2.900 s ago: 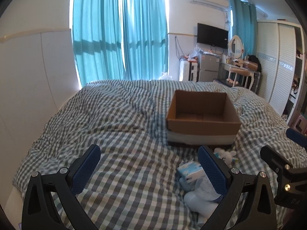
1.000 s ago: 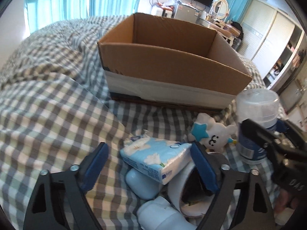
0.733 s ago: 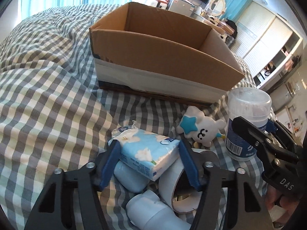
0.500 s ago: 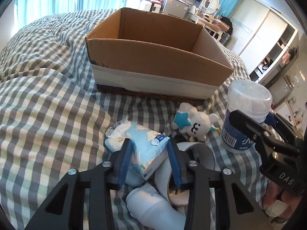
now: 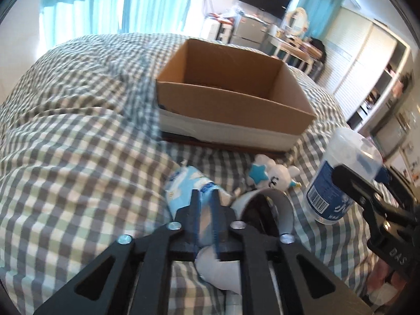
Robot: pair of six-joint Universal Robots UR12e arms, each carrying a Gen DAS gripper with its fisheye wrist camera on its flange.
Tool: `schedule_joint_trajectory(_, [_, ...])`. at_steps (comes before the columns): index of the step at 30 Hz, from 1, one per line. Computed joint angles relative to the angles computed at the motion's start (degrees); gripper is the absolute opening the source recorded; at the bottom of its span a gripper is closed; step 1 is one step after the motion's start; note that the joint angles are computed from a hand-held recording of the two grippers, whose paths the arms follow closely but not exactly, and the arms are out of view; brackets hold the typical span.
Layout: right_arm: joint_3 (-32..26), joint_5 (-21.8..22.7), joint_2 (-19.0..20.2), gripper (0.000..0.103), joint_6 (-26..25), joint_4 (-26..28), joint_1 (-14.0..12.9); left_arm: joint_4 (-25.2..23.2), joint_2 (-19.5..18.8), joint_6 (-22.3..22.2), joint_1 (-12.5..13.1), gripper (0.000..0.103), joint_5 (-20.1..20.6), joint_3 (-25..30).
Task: Organize objects
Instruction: 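Grasp the blue floral tissue pack with the left gripper while the right gripper holds the floss tub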
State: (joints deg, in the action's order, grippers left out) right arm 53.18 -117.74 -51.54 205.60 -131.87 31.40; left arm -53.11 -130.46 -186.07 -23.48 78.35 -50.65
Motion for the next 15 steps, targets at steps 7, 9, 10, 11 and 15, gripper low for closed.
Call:
schedule_joint_trajectory(7, [0.4, 0.68, 0.08, 0.063, 1.22, 0.97, -0.45, -5.36, -2.34, -0.69, 0.04, 0.079, 0.88, 2.94])
schedule_joint_trajectory(9, [0.93, 1.56, -0.11, 0.063, 1.92, 0.97, -0.79, -6.29, -3.05, 0.09, -0.2, 0.081, 1.42, 3.84])
schedule_joint_trajectory(10, [1.13, 1.86, -0.18, 0.063, 2.09, 0.87, -0.91, -7.46, -3.67, 0.56, -0.4, 0.085, 2.1, 4.87])
schedule_joint_trajectory(11, [1.27, 2.15, -0.23, 0.063, 2.23, 0.81, -1.03, -8.83, -4.26, 0.95, -0.56, 0.088, 2.77, 5.92])
schedule_joint_trajectory(15, [1.21, 3.0, 0.02, 0.063, 2.13, 0.79, -1.27, -11.99, -6.78, 0.65, -1.21, 0.09, 5.75, 9.9])
